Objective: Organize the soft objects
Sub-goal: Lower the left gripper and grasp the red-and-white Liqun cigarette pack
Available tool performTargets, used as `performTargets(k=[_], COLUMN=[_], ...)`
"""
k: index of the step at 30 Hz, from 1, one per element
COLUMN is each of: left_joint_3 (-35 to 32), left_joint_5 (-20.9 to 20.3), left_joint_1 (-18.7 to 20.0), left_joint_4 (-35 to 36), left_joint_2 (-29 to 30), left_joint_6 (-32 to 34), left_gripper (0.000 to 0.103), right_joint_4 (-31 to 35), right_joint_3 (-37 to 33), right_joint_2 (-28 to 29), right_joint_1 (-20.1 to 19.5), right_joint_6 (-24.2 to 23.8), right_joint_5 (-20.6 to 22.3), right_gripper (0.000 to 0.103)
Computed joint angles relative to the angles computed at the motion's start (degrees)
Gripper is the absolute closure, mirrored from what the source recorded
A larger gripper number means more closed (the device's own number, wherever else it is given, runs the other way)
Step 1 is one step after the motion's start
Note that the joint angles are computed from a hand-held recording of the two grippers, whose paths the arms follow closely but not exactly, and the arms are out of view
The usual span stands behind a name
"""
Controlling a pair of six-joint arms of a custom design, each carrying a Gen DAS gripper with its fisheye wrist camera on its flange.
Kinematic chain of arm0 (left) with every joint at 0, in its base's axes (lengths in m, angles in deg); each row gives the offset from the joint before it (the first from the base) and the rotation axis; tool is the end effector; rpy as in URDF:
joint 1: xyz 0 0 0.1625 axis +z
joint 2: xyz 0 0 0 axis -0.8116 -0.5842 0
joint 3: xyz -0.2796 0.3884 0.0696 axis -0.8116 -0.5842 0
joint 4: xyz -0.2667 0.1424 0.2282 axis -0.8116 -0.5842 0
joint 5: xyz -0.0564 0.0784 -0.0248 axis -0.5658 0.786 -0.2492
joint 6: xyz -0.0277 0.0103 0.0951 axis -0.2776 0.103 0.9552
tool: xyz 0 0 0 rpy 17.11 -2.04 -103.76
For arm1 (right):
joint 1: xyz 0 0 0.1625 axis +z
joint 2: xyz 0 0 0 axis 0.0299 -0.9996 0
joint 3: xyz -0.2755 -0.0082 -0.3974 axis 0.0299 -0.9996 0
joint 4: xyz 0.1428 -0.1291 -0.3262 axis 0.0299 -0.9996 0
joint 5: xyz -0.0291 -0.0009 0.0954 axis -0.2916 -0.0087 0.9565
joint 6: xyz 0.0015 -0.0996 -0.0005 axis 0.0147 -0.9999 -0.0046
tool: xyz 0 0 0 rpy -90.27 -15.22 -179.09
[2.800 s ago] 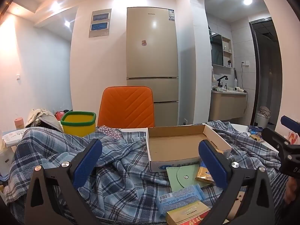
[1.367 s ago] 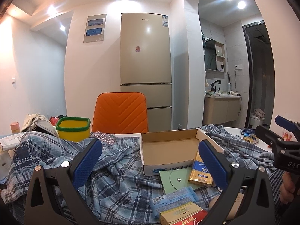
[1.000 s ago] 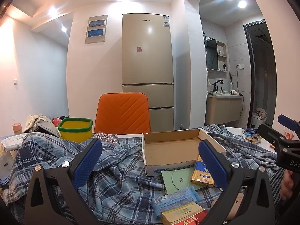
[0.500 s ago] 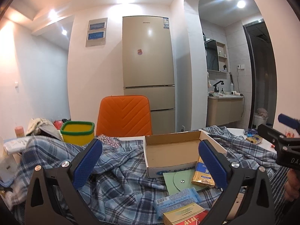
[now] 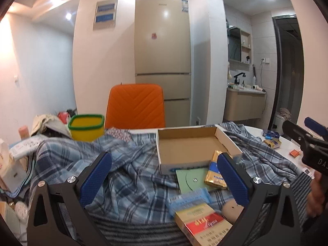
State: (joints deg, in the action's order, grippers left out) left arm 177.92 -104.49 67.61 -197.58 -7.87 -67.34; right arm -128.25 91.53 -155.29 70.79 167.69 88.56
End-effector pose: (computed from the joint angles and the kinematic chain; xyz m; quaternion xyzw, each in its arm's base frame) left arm -0.2819 -0.2974 0.0085 0.2883 0.7842 -0.4862 0.2561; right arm 0.0596 -0.2678 0.2620 0.1854 -0.7132 0.5871 0.3350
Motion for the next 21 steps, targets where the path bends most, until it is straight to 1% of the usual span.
performTargets(k=[1,4,6,8,10,14,16,18,21], left_joint_3=[0.34,0.87,1.07,1.44,1.93,3.22,3.52,3.41,3.64], left_joint_5=[-0.27,-1.9,-2.74,-3.4,-4.88,-8.25,-9.18,-9.88,-11.02], left_joint_1=[-0.3,-0.98,-1.39,-1.71,-1.77,-2.2,-2.58,-2.61,-2.58], left_joint_4=[2.41,13.37,17.96,20.97,23.06,25.89,28.81,31.56,32.33], left_joint_2=[-0.82,-4.77,-6.33,-7.1,-7.77,-8.2,-8.34,-8.61,-8.12], left_joint_6=[-2.09,-9.72,-13.27,-16.27,-19.01,-23.3,-25.63,-27.08,-28.3], left_gripper=[0.001,0.001,0.001,0.001,0.001,0.001,0.001,0.001,0.001], right_joint_4=[0.9,2.21,3.84,6.86,10.57,15.14,17.22,17.41,18.58], right_joint_3=[-0.42,-0.94,-1.07,-1.71,-2.39,-2.95,-2.74,-2.11,-1.79], right_joint_2=[0.01,0.2,-0.16,-0.51,-1.14,-1.57,-2.08,-2.2,-2.03], right_joint_1=[0.64,2.67,2.97,2.92,2.4,2.26,0.42,-0.86,-2.98], right_joint_6=[0.5,0.76,0.65,0.76,0.92,1.89,2.03,1.82,1.6], right_joint_5=[0.61,2.71,2.89,3.02,2.97,4.79,3.25,2.58,1.58], right_gripper=[0.0,0.0,0.0,0.0,0.0,0.0,0.0,0.0,0.0])
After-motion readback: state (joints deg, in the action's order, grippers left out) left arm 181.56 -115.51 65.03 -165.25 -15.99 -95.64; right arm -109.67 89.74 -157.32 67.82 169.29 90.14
